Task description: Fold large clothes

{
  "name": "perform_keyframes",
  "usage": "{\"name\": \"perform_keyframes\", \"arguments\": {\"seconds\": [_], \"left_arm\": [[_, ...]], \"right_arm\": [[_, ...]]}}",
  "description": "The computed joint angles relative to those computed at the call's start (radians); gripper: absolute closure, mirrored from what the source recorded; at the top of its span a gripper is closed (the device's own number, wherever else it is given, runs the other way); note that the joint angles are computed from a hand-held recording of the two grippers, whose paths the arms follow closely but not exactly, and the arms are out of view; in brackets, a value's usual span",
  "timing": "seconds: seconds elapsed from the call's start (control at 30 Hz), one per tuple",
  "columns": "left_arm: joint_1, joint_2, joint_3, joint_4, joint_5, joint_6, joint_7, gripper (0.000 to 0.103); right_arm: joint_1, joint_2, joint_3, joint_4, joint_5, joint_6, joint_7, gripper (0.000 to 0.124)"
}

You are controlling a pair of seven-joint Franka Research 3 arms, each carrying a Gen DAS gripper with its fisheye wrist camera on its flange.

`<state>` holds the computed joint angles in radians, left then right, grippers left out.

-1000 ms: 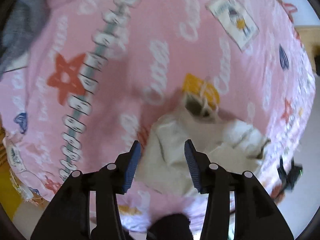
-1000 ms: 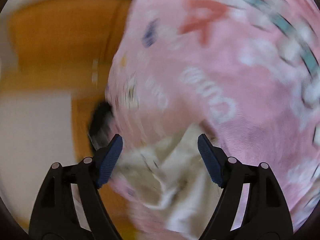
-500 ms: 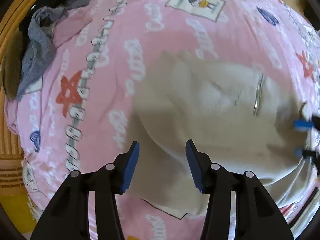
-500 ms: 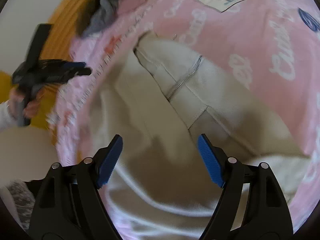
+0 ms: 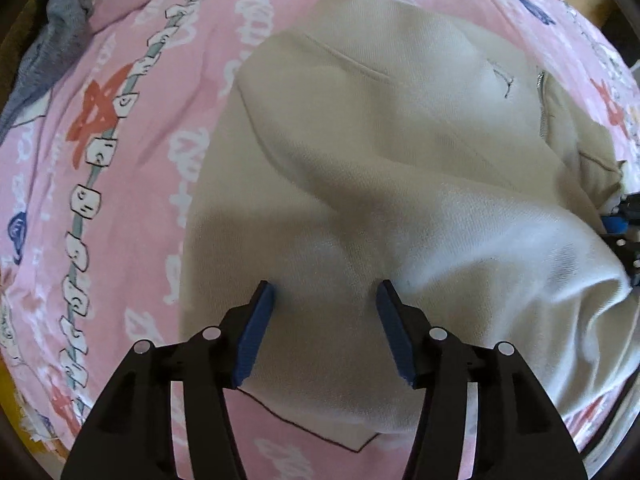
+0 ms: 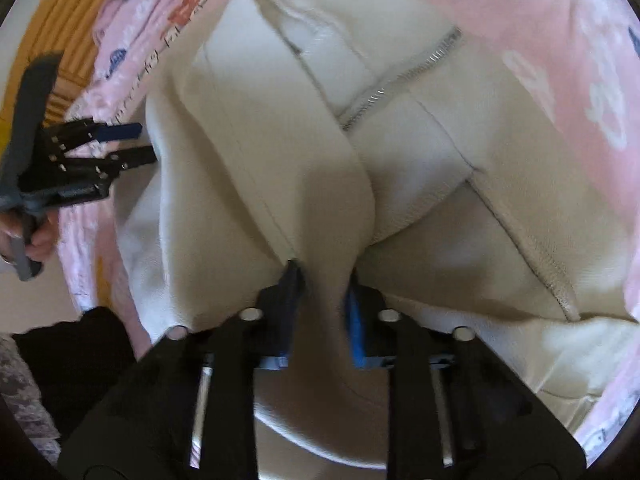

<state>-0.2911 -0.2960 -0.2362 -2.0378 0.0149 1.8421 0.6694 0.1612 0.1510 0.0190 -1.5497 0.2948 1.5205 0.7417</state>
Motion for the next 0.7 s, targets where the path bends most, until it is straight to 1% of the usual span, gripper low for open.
{"name": "perform_keyframes", "arguments": {"seconds": [0.07,0.13,0.23,0.27,0.3,0.33,0.4,0.47,0.5,0.53,0.57,0.63,0.7], "left_arm": [[0.002,-0.018,0.016,-0.019,-0.035,0.018,0.009,0.051],[0.008,-0.031,0.021,-0.023,-0.037,0.021,0.008,0.051],[0.021,-0.049,0.016,-0.02,-0.002,0.041,-0.003,0.051],[0.025,-0.049,0.015,-0.017,0.011,0.045,-0.003,0.051],[0.031,-0.048,0.011,-0.013,0.034,0.053,-0.012,0.051],[0.037,-0.04,0.008,-0.004,0.056,0.055,-0.018,0.051],[0.046,-0.015,0.012,0.019,0.075,0.054,-0.021,0.051],[0.056,0.017,0.018,0.045,0.088,0.047,-0.013,0.049],[0.063,0.045,0.017,0.066,0.114,0.033,-0.002,0.048],[0.07,0.076,0.014,0.088,0.149,0.012,0.007,0.048],[0.072,0.098,0.016,0.107,0.154,-0.007,0.021,0.048],[0.085,0.143,0.032,0.137,0.149,-0.033,0.059,0.047],[0.095,0.167,0.036,0.167,0.174,-0.067,0.086,0.047]], "right_arm": [[0.02,-0.04,0.007,-0.041,-0.046,0.056,0.03,0.115],[0.03,-0.083,0.01,-0.07,-0.076,0.123,0.035,0.116],[0.041,-0.127,0.016,-0.073,-0.099,0.242,0.069,0.118],[0.042,-0.113,0.015,-0.035,-0.099,0.263,0.093,0.118],[0.043,-0.085,0.015,0.015,-0.099,0.276,0.114,0.117],[0.046,-0.045,0.016,0.078,-0.109,0.253,0.13,0.117],[0.065,-0.007,0.022,0.12,-0.164,0.279,0.148,0.117],[0.093,0.032,0.026,0.149,-0.238,0.273,0.189,0.117],[0.101,0.061,0.025,0.169,-0.253,0.263,0.211,0.115],[0.101,0.074,0.019,0.174,-0.26,0.265,0.23,0.107],[0.103,0.092,0.01,0.179,-0.269,0.273,0.273,0.101],[0.097,0.122,-0.001,0.2,-0.264,0.267,0.33,0.08],[0.081,0.137,-0.007,0.214,-0.239,0.265,0.36,0.07]]}}
